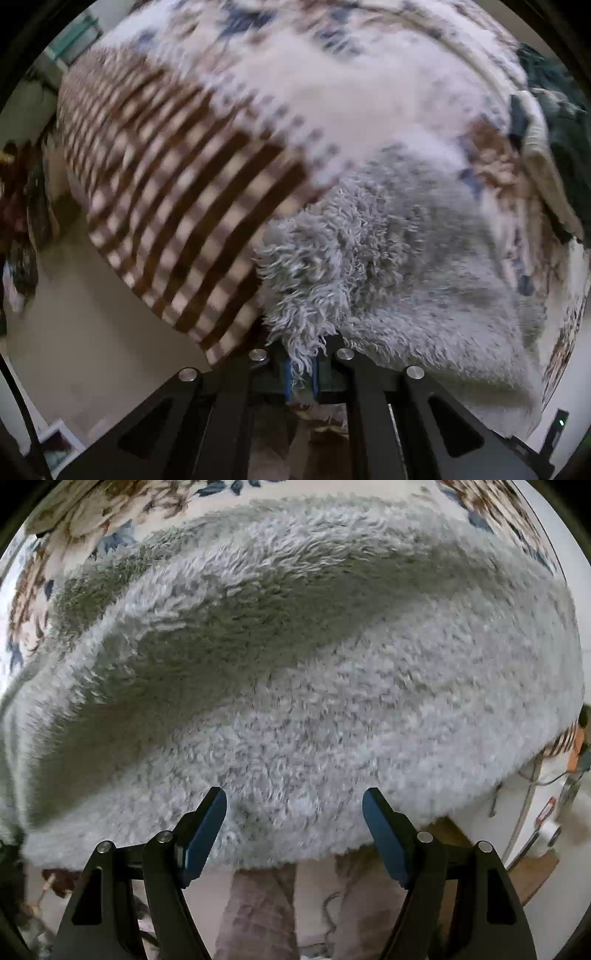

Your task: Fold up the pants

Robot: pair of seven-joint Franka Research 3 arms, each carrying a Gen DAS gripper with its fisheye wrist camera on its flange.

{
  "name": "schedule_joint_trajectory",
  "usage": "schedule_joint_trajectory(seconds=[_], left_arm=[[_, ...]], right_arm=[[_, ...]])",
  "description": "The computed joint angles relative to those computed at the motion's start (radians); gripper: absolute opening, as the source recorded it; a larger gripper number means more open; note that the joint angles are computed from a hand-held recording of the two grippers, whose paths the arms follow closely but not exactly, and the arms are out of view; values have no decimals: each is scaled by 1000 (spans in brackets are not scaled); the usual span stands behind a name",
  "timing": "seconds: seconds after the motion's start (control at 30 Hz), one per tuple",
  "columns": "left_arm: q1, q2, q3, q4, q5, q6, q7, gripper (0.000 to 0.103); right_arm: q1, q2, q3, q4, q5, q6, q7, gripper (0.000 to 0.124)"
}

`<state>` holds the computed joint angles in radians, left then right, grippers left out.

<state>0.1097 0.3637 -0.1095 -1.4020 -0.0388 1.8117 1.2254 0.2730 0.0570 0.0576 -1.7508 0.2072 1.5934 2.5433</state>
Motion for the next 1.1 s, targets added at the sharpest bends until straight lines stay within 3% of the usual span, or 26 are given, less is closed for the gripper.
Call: schedule_joint_trajectory(seconds=[0.2,0.23,0.27,0.3,0.33,0.4,0.47,0.67,0.77,0.87,0.9,0.93,0.97,1.1], left_arm=[[-19,-17,-6,-43,35,60,33,6],[-23,-12,-6,-37,38,57,32,6],[-24,-11,-6,-36,39,55,35,6],[-27,-2,-6,-24,42,50,34,6],[-28,3,-6,-18,42,48,30,6],[-29,3,-6,-17,44,43,37,6],[-30,-3,-7,-14,45,35,40,6],[-25,-63,2,-81,66,33,72,8],[-32,2,1,-38,76,-71,93,13],[-34,-34,2,-59,84,-74,77,32],[-37,-69,2,-83,96,-60,79,55],[-45,-91,3,-92,120,-60,76,89],[-55,-114,3,-97,145,-62,71,99],[-87,-106,-12,-35,161,-48,66,101]], right_arm=[[-18,-243,8,-287,163,174,167,78],[-20,-259,13,-316,183,189,189,73],[-24,-298,18,-373,204,252,217,65],[-27,-324,26,-415,211,316,234,35],[-28,-327,34,-421,197,325,257,9],[-30,-347,44,-443,186,359,295,7],[-27,-361,51,-424,154,337,302,6],[7,-400,68,-340,121,167,252,5],[23,-332,34,-310,201,97,121,11],[9,-294,14,-230,231,55,51,28],[5,-266,13,-162,208,34,16,45],[1,-243,10,-106,203,32,-20,62],[-1,-207,7,-44,212,39,-55,66],[-20,-7,-9,204,230,71,-203,67]])
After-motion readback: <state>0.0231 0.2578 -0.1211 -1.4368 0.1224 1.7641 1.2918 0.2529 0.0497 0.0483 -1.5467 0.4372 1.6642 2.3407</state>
